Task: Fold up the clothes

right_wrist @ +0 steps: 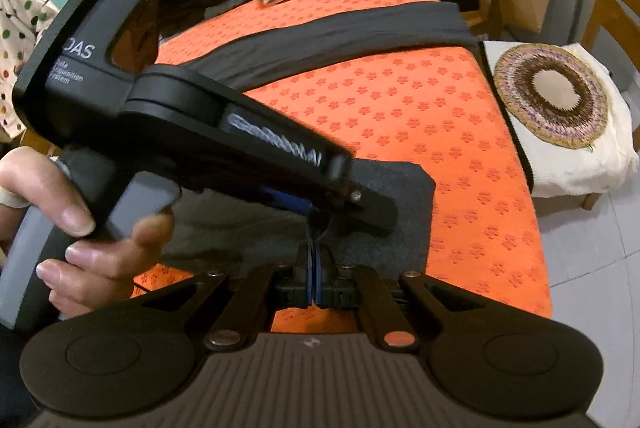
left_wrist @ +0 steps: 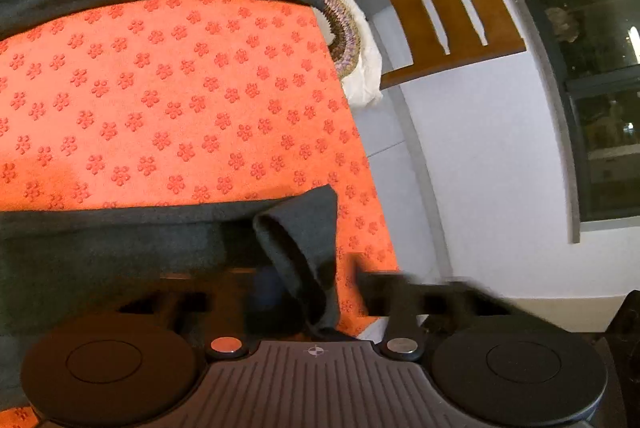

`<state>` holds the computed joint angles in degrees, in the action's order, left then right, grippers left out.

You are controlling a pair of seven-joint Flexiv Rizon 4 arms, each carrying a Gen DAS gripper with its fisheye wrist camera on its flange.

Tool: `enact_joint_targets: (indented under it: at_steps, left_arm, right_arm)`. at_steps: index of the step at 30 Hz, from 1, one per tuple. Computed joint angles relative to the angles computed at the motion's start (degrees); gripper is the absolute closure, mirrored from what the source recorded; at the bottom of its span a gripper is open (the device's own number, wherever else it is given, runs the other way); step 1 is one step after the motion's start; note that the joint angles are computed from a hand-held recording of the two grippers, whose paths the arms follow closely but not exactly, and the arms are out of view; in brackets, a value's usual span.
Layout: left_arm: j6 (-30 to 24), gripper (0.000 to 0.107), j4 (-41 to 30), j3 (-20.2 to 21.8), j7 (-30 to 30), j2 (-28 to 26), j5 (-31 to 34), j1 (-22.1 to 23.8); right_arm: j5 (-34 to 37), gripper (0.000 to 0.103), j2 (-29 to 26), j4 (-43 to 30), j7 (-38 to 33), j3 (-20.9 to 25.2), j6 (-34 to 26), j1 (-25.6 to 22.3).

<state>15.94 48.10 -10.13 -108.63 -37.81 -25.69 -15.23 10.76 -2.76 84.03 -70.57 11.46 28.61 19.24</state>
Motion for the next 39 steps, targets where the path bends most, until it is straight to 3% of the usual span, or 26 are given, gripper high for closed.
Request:
enact_joint_targets:
  at_steps: [9,20,22,39]
  left_arm:
    - [3.0,0.102,11.6,2.5,4.8,10.3,0.8,4.1]
    - [-3.3,0.102,25.6,9.7,12.8,25.3,1.4,15.3]
    - [-5.0,0.102,26.3,10.9,14.4,26.7,1.7,17.5]
    - [-17.2,0.102,28.4,18.8,30.9,31.5,0.0,33.9]
  right_arm:
    - [5.2,0.092,-0.6,-5.5,-5.7,-0.3,-6.7,-0.6]
    - [-2.5,0.079,-3.5,-7.9,2.9,1.4,-9.9,3.9]
    - [-3.7,0.076,-4.7,-8.7,4.9,1.9,-9.9,5.3]
    - [-12.7,0.074,-16.4,-21.3,16.4,2.8,-13.3,17.0]
